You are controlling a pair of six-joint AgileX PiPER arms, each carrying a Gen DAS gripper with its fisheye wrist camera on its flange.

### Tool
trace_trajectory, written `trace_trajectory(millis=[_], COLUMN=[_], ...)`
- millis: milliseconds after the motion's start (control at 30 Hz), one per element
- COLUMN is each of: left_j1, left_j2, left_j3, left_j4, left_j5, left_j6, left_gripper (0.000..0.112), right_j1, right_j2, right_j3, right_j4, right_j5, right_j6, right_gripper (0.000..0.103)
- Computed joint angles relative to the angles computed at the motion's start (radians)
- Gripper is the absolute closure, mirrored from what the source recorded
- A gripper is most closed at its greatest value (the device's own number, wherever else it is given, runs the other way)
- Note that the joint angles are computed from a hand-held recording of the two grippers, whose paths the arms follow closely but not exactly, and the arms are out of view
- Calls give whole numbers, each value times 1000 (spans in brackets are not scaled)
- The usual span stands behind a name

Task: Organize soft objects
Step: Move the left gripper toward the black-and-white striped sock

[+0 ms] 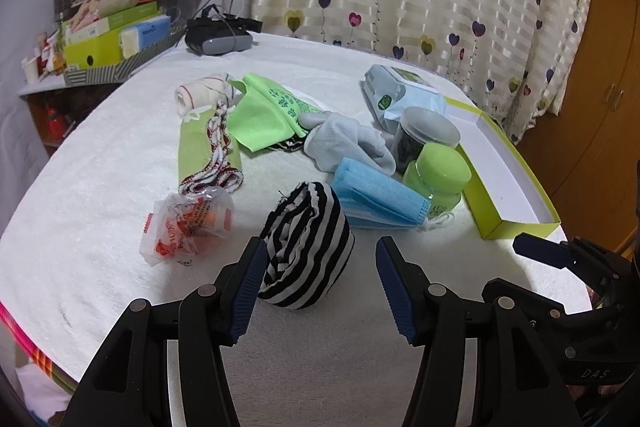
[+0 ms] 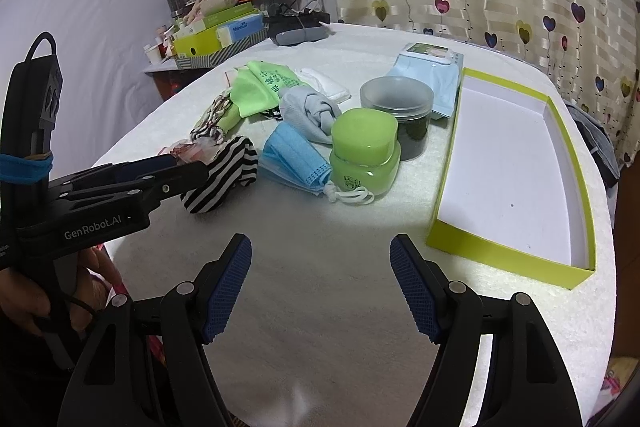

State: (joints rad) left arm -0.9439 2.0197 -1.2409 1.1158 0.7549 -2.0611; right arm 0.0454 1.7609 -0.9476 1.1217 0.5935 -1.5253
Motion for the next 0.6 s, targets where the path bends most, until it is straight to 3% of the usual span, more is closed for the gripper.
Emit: trace_trajectory(millis=[600], left_j1=[17], left_j2=[-12], left_j3=[34], left_j4=[12], left_j5=[-30], left_j6=[-21], left_gripper=[56], right_j1=[4], right_j2=[9], right_j3=[-8], right_j4=[36], right_j5=[-6], right_j6=[-21], right_gripper=[31])
